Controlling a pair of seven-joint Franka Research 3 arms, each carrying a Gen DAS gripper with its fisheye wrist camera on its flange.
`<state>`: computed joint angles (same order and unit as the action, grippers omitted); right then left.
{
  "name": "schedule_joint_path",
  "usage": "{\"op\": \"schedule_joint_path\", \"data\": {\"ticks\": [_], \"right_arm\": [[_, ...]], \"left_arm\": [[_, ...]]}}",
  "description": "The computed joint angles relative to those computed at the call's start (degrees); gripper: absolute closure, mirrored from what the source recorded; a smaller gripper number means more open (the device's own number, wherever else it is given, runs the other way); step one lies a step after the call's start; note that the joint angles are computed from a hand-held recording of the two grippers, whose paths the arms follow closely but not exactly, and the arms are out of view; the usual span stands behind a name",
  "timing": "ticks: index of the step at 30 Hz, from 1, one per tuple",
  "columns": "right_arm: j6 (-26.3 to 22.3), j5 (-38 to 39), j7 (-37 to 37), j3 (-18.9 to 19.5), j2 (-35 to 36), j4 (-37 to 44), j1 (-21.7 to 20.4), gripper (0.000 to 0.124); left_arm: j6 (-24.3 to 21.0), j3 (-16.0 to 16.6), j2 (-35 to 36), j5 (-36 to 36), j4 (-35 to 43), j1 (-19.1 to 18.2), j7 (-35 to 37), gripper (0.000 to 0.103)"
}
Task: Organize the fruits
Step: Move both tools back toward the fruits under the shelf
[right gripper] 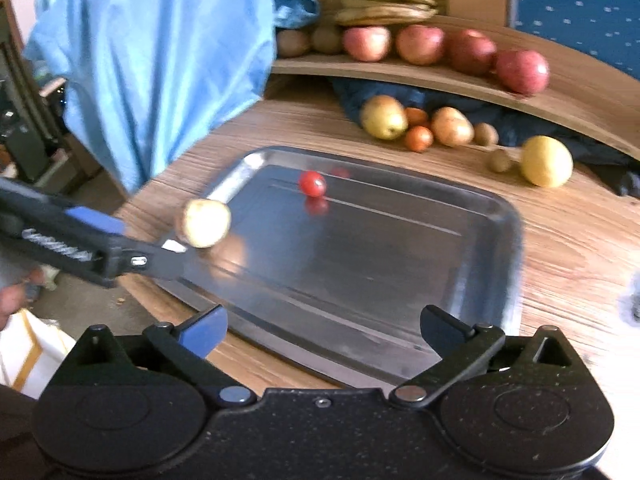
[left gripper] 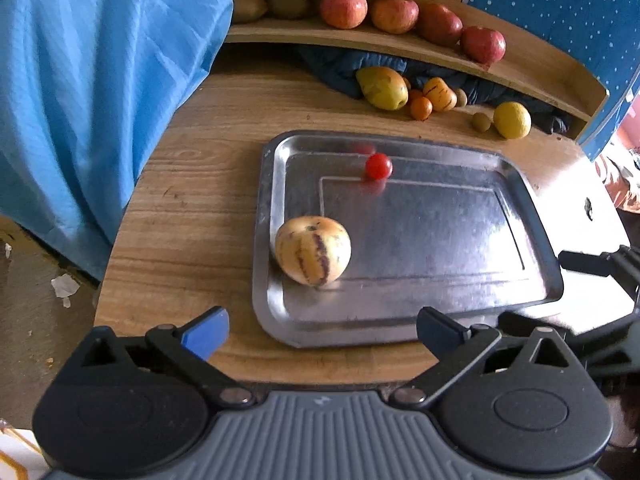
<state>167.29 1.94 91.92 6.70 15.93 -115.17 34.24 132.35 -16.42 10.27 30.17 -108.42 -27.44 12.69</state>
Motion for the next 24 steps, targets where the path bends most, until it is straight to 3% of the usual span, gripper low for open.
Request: {"op": "schedule_joint_path", "data": {"ticks": [3, 9, 16, 24], "right_arm": [[-1.3, -7.0, 7.2, -4.8, -0.6, -0.2, 3.5, 0.022], [-3.6, -13.9, 14.8, -6.3, -1.2, 0.2, 3.6, 0.022], [-7.9, -24.2, 26.8, -8.4, 0.5, 3.5, 4.3, 0.022], [-9.9, -26.0, 29.1, -7.5, 4.7, 9.9, 2.7, 0.022]], "left_arm": [[-2.0, -0.2, 0.0, -0.9, 0.6, -0.1, 0.7, 0.001], [-7.0, -0.2, 1.0, -2.2, 3.3, -0.2, 3.1, 0.001], [-4.7, 0.7, -0.1, -1.3, 1.7, 1.1, 2.6, 0.001], [-3.4, 2.0, 1.1, -0.6, 3.4, 3.5, 6.2, 0.001]]}}
